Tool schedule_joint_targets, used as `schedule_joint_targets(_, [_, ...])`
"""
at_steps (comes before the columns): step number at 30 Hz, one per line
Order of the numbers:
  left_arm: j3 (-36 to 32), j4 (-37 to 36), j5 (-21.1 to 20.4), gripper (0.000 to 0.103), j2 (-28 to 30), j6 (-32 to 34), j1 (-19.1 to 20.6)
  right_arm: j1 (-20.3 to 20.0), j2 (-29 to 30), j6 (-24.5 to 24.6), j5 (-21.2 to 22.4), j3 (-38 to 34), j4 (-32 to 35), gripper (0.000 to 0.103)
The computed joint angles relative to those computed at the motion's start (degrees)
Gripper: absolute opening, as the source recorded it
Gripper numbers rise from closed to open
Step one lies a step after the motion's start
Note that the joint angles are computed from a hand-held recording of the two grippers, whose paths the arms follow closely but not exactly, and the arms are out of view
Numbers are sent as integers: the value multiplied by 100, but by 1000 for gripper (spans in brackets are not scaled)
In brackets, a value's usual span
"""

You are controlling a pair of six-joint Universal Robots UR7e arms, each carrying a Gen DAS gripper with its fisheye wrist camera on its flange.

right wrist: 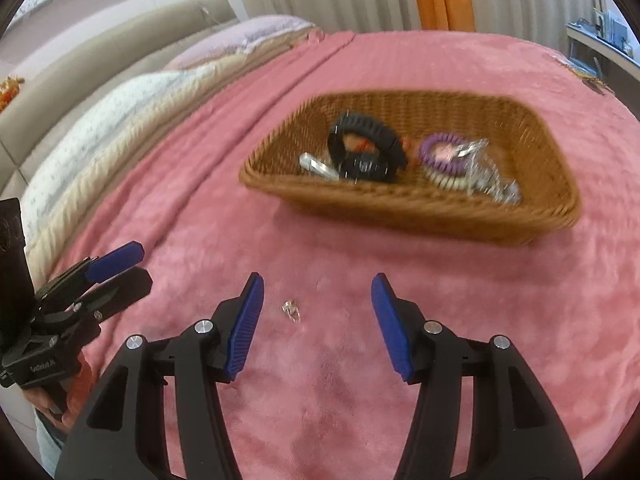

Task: Organize jewelry
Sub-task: 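Move both open tools back over the small silver charms, then grasp the square silver charm with left tool while right tool grasps small charm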

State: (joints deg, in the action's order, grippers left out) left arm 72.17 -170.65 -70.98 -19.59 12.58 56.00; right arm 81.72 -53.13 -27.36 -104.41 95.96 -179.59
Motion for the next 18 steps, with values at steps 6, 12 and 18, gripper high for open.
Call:
schedule_joint_targets(6, [-222, 500, -11, 44, 182, -12, 147, -47, 201, -48, -1, -227, 393, 49])
schedule_joint_targets(12, [-386, 941, -164, 33, 265, 15, 192, -59, 329, -200, -12, -321, 607, 35])
schedule_joint_targets(18, [-651, 1363, 102, 33, 446, 54, 138, -30, 469, -242, -112, -552, 745, 35])
